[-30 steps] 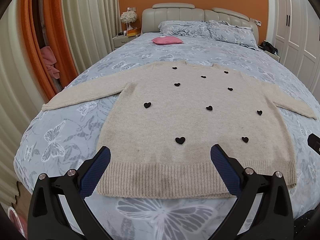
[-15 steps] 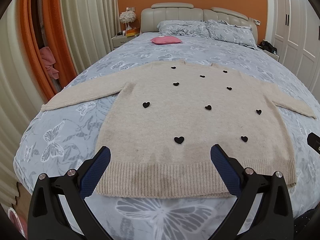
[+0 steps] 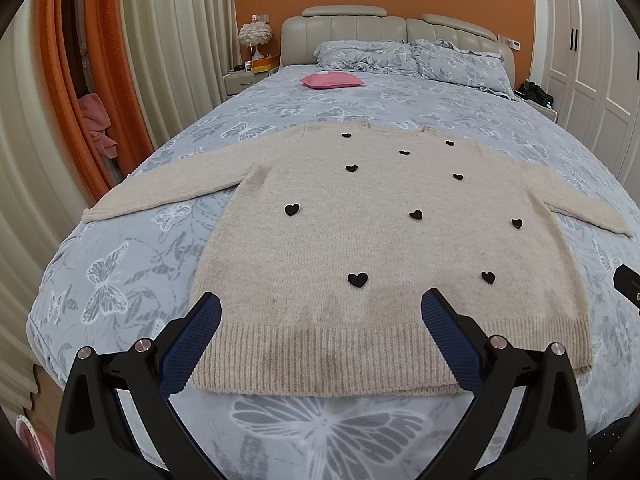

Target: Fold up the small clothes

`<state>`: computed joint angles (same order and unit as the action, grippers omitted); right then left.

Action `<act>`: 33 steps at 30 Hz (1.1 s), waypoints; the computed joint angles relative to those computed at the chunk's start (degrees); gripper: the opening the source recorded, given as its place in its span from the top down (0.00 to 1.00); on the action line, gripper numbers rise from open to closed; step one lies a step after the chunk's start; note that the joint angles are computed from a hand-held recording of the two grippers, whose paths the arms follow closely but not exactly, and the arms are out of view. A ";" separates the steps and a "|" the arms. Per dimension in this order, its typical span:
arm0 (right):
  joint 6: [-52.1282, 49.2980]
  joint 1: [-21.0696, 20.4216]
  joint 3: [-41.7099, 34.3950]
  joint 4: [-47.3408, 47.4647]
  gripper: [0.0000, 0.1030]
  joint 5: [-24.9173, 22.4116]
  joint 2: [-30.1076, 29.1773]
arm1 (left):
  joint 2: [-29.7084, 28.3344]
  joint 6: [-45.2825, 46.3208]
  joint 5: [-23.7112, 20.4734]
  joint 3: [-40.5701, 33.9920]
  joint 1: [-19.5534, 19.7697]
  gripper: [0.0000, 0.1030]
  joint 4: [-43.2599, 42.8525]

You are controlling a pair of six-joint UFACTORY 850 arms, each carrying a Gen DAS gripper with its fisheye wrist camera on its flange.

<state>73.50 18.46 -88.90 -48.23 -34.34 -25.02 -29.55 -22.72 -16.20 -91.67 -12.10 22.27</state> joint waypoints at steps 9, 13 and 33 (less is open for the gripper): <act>-0.18 -0.21 0.28 0.25 0.19 0.33 0.18 | -0.12 -0.10 -0.24 -0.17 -0.12 0.05 0.13; -0.19 -0.53 0.97 0.55 0.19 1.03 0.65 | -0.05 -1.30 -0.44 -0.02 -0.61 0.05 1.40; -26.48 -36.78 -5.44 46.01 0.23 9.42 -7.45 | -17.06 21.03 -8.09 -27.80 -4.49 0.05 -25.78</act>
